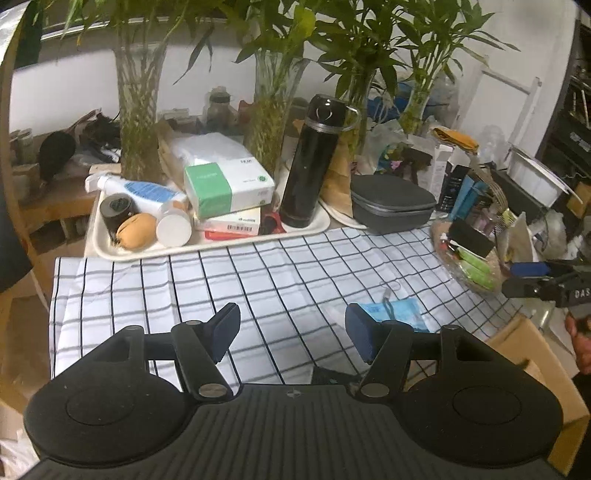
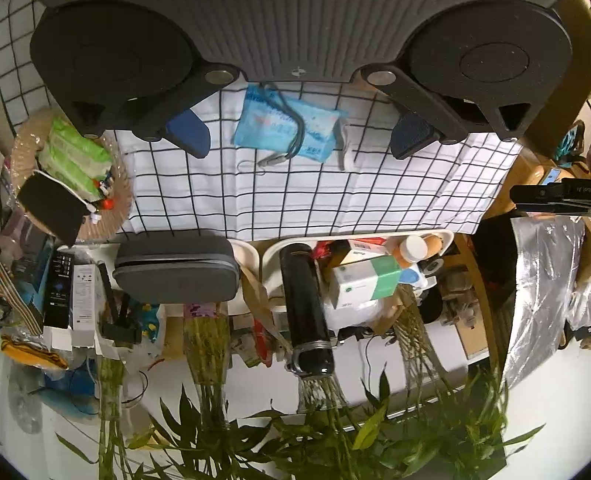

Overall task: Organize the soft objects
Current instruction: 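Move both grippers back to the table toward the blue packet, then grasp the small black box with the left gripper while the right lowers to the blue packet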

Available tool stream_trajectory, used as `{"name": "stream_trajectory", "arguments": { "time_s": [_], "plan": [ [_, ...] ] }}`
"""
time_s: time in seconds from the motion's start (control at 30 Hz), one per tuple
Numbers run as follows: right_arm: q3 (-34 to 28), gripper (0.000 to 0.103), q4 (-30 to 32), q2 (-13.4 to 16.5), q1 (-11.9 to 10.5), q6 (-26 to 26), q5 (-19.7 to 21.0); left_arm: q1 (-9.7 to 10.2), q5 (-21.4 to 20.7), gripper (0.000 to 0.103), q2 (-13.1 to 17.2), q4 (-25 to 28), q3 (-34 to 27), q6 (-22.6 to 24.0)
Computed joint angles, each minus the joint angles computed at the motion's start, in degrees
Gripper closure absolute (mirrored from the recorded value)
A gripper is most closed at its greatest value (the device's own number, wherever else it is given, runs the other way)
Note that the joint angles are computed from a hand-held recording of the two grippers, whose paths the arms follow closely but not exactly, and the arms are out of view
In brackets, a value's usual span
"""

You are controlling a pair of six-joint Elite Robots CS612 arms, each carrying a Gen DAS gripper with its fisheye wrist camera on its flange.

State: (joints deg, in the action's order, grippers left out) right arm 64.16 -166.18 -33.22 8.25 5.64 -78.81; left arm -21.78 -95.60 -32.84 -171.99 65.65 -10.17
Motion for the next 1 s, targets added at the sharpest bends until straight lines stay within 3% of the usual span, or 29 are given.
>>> {"name": "stream_trajectory", "arguments": {
  "time_s": [0.13, 0.3, 0.47, 0.7, 1.0],
  "plan": [
    [-2.73, 0.000, 1.01, 1.53, -0.04, -1.46, -1.91, 0.32, 0.47, 0.041, 1.86, 0.97, -3.00, 0.09],
    [-6.72, 0.000, 4.40, 3.81, -0.38, -3.64, -0.61, 0.79, -0.03, 0.041, 3.90, 3.82, -6.55, -0.24],
    [-11.30, 0.000, 8.95, 6.34, -0.42, -6.46, 1.31, 1.02, -1.40, 0.041, 5.63, 9.17, -9.88, 3.89],
    [-17.01, 0.000, 14.78, 9.43, 0.00, -8.37, 0.80, 1.74, -7.40, 0.041, 7.15, 16.96, -13.20, 9.65],
    [-20.89, 0.000, 19.94, 11.28, 0.43, -10.61, 0.07, 2.44, -15.05, 0.041, 9.97, 29.09, -19.54, 11.19]
  ]
}}
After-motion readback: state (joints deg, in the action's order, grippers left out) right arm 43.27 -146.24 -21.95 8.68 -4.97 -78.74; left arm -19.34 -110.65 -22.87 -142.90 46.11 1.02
